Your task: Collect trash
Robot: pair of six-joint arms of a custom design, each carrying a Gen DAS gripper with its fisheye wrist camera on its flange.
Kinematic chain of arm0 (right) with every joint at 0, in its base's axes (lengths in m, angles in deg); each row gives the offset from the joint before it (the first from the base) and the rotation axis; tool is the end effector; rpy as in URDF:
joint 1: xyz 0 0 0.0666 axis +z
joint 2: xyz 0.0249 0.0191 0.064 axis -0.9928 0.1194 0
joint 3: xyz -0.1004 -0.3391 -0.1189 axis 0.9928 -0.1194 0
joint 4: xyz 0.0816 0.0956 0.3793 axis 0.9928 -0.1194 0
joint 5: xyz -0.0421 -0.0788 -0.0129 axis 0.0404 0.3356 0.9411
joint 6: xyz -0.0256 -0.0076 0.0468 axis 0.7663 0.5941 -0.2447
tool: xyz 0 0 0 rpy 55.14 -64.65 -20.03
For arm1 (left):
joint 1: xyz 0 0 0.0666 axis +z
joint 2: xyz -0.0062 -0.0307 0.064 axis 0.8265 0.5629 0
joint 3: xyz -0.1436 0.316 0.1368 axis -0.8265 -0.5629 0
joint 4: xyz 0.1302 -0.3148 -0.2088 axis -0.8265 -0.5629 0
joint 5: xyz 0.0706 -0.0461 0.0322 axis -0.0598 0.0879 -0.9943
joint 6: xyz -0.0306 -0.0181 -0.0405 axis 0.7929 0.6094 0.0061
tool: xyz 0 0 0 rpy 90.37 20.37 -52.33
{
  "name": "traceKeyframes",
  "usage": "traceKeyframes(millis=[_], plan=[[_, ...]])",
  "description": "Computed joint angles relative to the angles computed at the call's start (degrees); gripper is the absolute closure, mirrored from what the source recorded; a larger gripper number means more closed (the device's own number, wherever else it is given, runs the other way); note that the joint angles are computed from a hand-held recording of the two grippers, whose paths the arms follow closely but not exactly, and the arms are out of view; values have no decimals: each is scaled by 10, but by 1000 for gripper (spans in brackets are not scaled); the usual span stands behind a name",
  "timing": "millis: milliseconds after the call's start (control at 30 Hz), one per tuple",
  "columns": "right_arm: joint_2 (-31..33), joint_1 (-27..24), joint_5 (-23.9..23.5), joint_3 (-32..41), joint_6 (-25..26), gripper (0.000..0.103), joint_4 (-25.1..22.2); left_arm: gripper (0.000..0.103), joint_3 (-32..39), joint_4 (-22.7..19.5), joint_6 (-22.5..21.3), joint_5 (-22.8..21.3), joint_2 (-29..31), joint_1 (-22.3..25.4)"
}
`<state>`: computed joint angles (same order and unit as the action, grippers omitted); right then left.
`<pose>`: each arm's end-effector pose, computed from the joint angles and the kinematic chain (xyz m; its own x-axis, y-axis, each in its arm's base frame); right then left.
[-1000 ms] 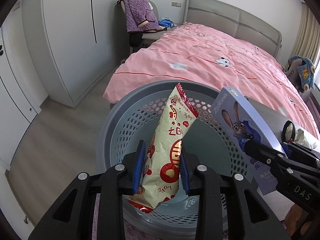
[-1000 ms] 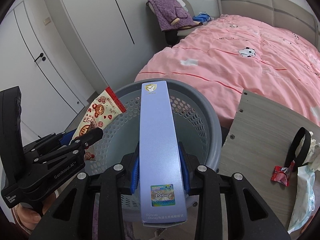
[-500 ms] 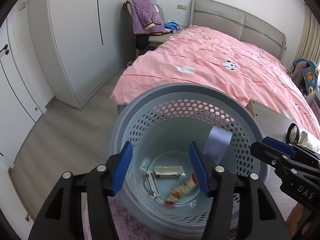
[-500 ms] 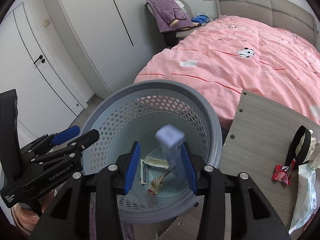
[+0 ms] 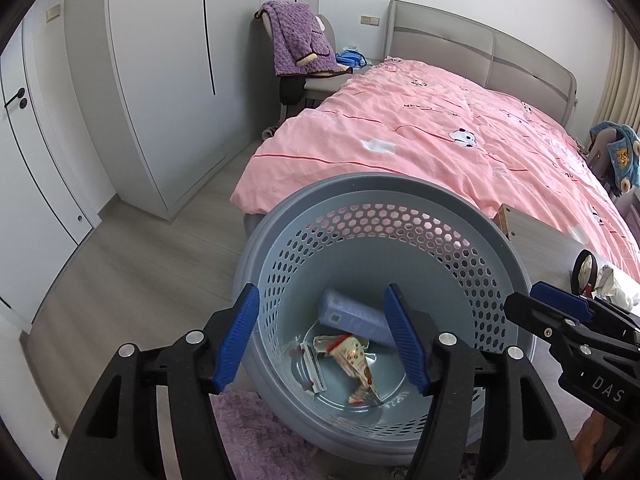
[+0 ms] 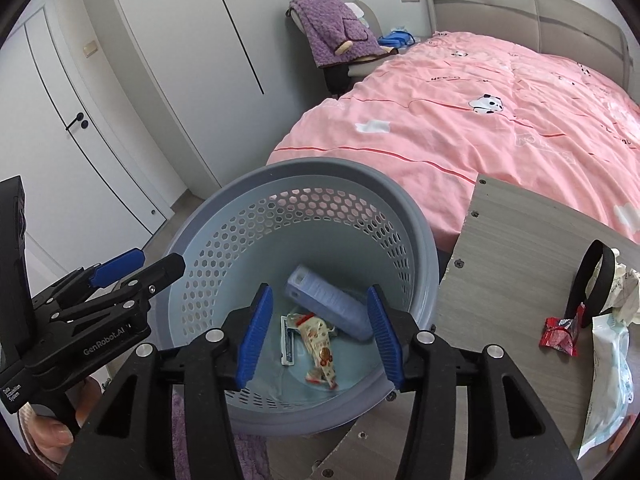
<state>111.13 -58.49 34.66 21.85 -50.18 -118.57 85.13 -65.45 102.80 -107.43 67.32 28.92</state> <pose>0.4439 0.2093 0.3181 -0.7798 -0.0762 -0.6214 -0.3163 0.9046 0.2859 0.4167 -0.1971 0.3155 -0.7477 -0.0989 -0.6567 -0.1181 0.9929 -0.0150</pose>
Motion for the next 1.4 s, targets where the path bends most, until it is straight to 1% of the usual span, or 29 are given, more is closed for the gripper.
traceKeyframes(millis=[267, 400, 500, 667, 800, 933, 967, 1133, 1200, 1400], plan=[[-11, 3, 2, -9, 0, 52, 1, 39, -4, -6, 7, -4, -9, -3], [-17, 4, 5, -12, 0, 52, 2, 38, -5, -8, 7, -5, -12, -4], [-20, 4, 5, -15, -1, 51, 3, 36, -5, -9, 7, -9, -15, -7], [-27, 4, 7, -20, -2, 51, 3, 35, -5, -12, 6, -15, -17, -11], [-40, 1, 12, -33, -2, 46, 6, 34, -4, -15, 7, -18, -18, -17], [-55, -4, 17, -48, -6, 46, 6, 32, 1, -17, 4, -16, -14, -23], [-59, -6, 19, -52, -7, 45, 5, 30, 3, -16, 6, -15, -13, -26], [-85, -21, 29, -72, -12, 41, 2, 30, 13, -17, 3, -7, -4, -38], [-100, -30, 37, -83, -13, 38, 2, 30, 18, -17, 1, -7, 0, -48], [-141, -61, 50, -117, -14, 37, -11, 30, 41, -18, -2, 5, 16, -73]])
